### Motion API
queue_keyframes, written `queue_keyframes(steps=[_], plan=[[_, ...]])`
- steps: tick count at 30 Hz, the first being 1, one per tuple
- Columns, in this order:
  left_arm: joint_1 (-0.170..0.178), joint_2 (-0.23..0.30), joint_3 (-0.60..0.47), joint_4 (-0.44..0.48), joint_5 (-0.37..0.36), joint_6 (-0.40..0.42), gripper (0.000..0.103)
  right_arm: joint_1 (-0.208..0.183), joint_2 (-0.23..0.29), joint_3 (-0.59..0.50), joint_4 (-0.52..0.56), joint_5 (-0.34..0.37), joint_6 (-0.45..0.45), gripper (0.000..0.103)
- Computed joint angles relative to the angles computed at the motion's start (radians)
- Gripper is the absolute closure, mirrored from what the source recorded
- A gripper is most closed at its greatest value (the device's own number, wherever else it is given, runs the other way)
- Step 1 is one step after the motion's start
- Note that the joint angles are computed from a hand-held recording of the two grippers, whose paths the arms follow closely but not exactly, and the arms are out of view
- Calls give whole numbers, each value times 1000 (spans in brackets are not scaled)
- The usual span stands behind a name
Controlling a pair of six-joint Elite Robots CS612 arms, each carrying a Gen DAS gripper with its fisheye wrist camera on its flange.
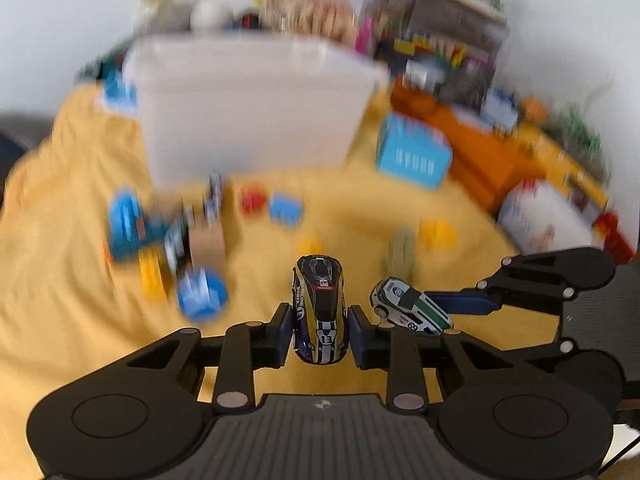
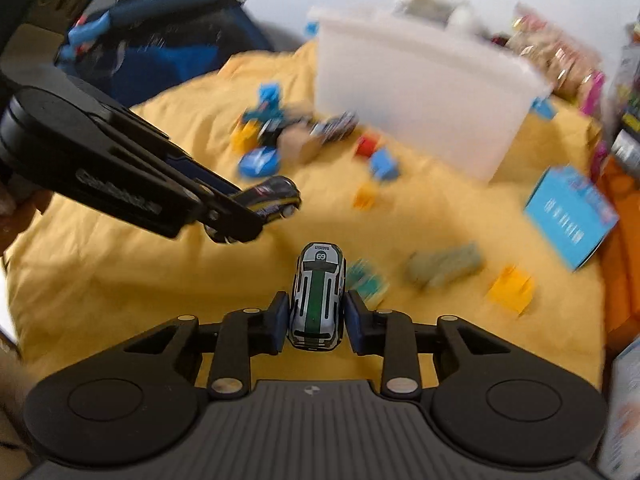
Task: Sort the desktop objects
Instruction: 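Carry both cars over the white bin and open both grippers, then return both open grippers to the toy pile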
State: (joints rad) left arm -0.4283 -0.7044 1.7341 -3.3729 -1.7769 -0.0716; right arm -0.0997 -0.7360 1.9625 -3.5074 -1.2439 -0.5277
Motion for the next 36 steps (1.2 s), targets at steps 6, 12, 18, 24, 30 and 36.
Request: queue_keyframes(steps=[6, 12, 18, 24, 30, 36], plan=[[14, 12, -123, -85, 71, 52, 70, 1, 18, -117, -133, -13, 49, 70], [24, 67, -286, -41, 153, 20, 70, 22, 48, -299, -70, -62, 248, 70], [23, 137, -411, 117, 241, -10, 70, 45, 113, -451, 60, -117, 400, 69], [28, 128, -376, 59, 201, -33, 55, 39, 113, -417, 22, -141, 416, 64], [16, 78, -254, -91, 189, 25, 38, 22, 69, -325, -53, -90, 399, 52], [-12, 22, -120, -36, 248, -28, 32, 4, 41, -217, -71, -39, 348, 37]])
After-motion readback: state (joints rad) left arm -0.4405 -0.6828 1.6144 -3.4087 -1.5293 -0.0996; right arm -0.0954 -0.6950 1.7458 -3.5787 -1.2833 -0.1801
